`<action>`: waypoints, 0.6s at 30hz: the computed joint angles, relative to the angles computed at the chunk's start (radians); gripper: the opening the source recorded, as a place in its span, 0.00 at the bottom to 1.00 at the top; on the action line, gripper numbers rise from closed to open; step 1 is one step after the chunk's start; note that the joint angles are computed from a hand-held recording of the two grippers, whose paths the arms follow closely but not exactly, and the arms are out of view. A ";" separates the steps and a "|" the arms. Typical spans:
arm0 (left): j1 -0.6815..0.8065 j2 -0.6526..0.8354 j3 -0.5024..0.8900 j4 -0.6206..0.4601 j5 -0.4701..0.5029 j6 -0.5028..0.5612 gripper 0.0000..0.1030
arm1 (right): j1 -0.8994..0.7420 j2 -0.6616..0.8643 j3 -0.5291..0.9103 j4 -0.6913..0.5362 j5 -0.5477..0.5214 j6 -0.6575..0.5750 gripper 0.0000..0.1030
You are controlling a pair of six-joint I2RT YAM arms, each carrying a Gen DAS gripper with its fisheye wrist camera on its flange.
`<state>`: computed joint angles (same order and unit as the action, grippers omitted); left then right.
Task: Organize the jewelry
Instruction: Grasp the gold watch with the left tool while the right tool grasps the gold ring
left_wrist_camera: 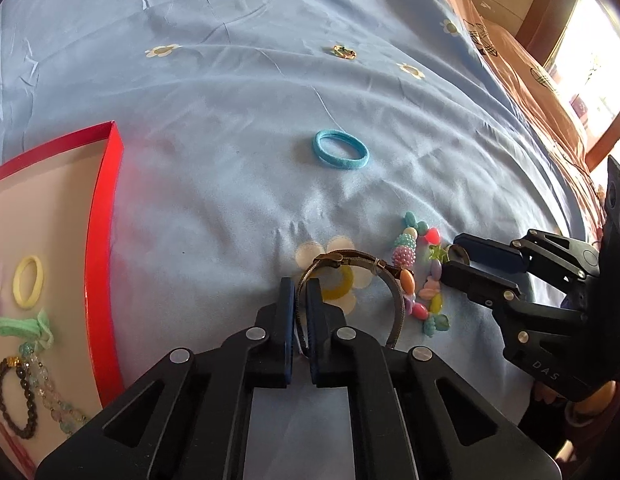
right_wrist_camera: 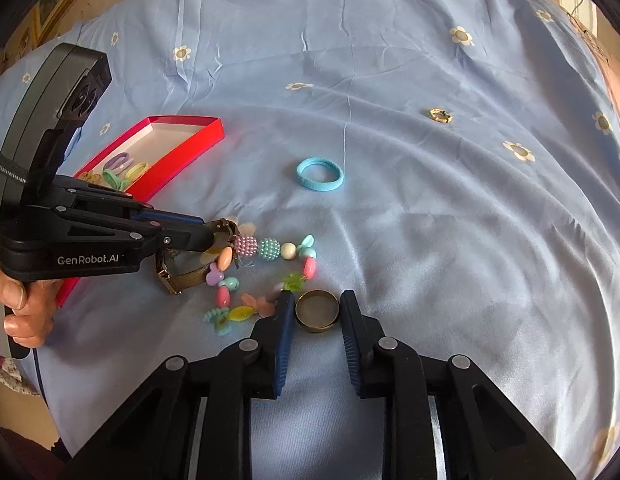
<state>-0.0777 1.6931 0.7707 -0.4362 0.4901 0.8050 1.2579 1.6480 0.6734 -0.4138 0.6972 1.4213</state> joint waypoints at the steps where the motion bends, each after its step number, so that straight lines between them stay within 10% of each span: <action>1: 0.008 0.000 0.001 -0.006 0.003 0.001 0.03 | 0.007 -0.004 0.001 -0.005 0.004 0.015 0.23; 18: 0.270 -0.166 -0.032 -0.140 0.114 0.103 0.03 | 0.159 -0.124 -0.006 -0.101 0.126 0.275 0.23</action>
